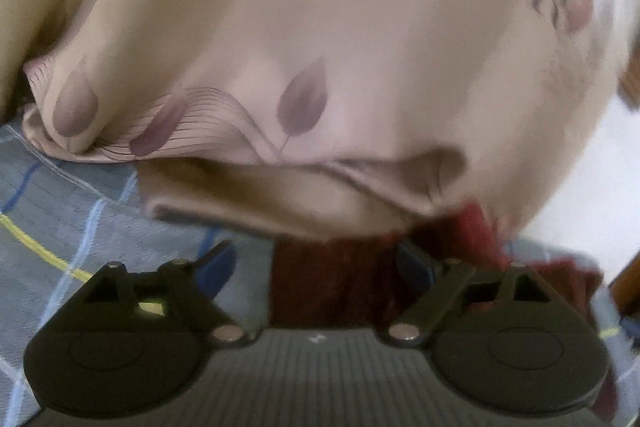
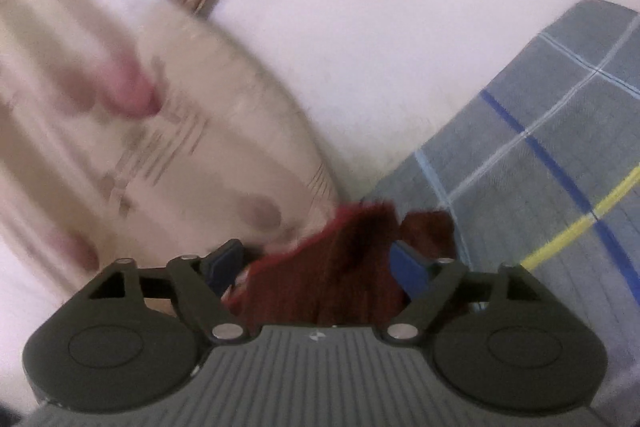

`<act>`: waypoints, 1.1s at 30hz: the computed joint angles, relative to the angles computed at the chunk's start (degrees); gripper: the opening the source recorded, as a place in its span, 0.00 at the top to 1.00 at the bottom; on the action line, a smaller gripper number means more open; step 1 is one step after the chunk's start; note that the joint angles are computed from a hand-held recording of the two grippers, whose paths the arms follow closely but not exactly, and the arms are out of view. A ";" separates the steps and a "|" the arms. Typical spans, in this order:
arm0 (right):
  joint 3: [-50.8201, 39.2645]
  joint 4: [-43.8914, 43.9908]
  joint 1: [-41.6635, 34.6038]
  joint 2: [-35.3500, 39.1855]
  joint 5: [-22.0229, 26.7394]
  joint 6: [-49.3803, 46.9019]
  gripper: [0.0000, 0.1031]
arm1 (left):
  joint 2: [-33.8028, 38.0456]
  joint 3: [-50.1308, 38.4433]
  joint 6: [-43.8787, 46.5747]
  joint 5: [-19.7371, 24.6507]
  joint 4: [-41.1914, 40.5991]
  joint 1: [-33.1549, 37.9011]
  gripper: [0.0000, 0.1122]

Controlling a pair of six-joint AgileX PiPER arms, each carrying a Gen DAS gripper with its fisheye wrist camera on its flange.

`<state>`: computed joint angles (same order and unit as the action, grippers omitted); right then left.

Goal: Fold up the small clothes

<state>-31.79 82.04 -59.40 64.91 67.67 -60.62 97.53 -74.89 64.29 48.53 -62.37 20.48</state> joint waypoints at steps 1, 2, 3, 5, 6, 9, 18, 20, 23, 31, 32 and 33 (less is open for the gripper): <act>0.15 -1.64 -0.17 -1.48 -0.32 -0.59 0.18 | 0.12 0.36 2.12 2.50 -1.38 0.91 0.22; -0.45 -3.45 0.47 -2.05 -1.31 -1.44 0.18 | 0.35 1.37 6.15 6.55 -3.99 2.21 0.22; -1.60 -5.83 2.38 -2.42 -3.47 -1.07 0.18 | 0.48 2.04 8.41 8.31 -4.85 2.17 0.21; -3.05 -8.08 9.33 -1.02 -9.98 0.91 0.18 | -0.27 2.65 6.67 4.95 -0.87 -0.90 0.21; -3.86 -8.73 13.14 0.72 -12.67 1.73 0.18 | 0.26 2.06 4.69 3.62 1.67 -2.64 0.21; -4.73 -10.90 22.80 3.73 -21.94 3.39 0.25 | 3.13 0.81 4.44 1.64 4.77 -5.80 0.21; -1.08 -7.30 14.60 1.71 -21.02 -4.91 0.79 | 5.58 2.56 -2.99 -11.18 5.59 -5.65 0.20; -0.32 -4.62 12.38 3.76 -18.80 -9.39 0.79 | 3.27 5.23 1.47 -11.79 1.29 -4.55 0.20; 0.99 2.91 6.76 5.96 -11.81 -13.07 0.55 | -0.02 7.50 8.45 -12.55 -3.09 -4.74 0.21; -3.54 8.67 16.76 6.98 -19.86 -15.04 0.24 | 4.38 -2.15 2.51 -8.23 4.66 -10.10 0.21; -4.92 7.59 19.30 8.25 -21.33 -14.21 0.24 | 4.96 -1.90 -1.57 -13.02 9.11 -12.52 0.21; -5.91 7.05 20.63 9.88 -20.99 -13.90 0.24 | 5.55 -1.59 -4.18 -16.04 11.27 -13.51 0.21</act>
